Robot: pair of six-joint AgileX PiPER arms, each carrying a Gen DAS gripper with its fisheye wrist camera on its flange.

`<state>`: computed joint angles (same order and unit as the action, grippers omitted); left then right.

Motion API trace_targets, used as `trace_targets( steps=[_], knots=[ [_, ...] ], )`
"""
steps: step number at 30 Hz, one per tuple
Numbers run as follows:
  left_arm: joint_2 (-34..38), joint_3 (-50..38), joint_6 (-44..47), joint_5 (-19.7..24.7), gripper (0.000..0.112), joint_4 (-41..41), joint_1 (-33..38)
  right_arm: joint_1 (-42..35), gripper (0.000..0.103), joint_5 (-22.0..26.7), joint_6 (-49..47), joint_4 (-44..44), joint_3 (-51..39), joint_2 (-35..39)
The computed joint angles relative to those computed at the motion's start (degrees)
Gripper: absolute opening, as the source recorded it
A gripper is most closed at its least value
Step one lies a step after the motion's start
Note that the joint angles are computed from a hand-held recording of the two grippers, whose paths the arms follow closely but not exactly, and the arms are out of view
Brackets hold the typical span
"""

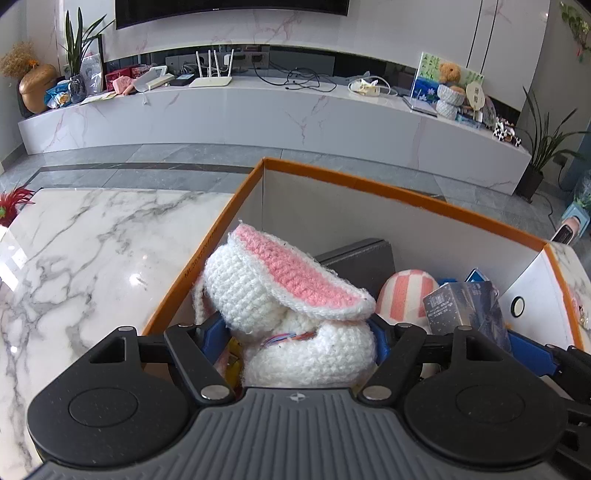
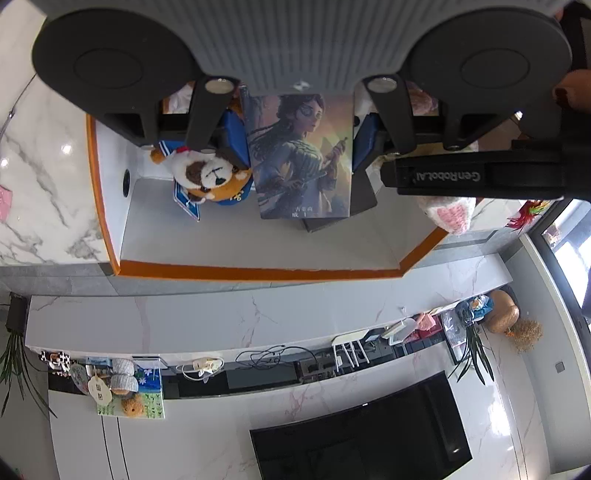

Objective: Organize objects
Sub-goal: 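Lower and release the bunny with the left tool while the right tool releases the card box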

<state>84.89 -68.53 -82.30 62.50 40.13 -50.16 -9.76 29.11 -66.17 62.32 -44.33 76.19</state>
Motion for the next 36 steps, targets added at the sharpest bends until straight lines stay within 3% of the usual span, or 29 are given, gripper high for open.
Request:
trace_targets(
  steps=[14, 36],
  knots=[
    [1.15, -1.05, 0.95, 1.32, 0.091, -0.24, -0.49, 2.09, 0.065, -1.10, 14.19, -14.37, -1.43, -0.56],
    [-0.26, -0.56, -1.94, 2.81, 0.091, 1.29, -1.80, 3.51, 0.079, -2.11, 11.39, -13.73, 0.37, -2.99]
  ],
)
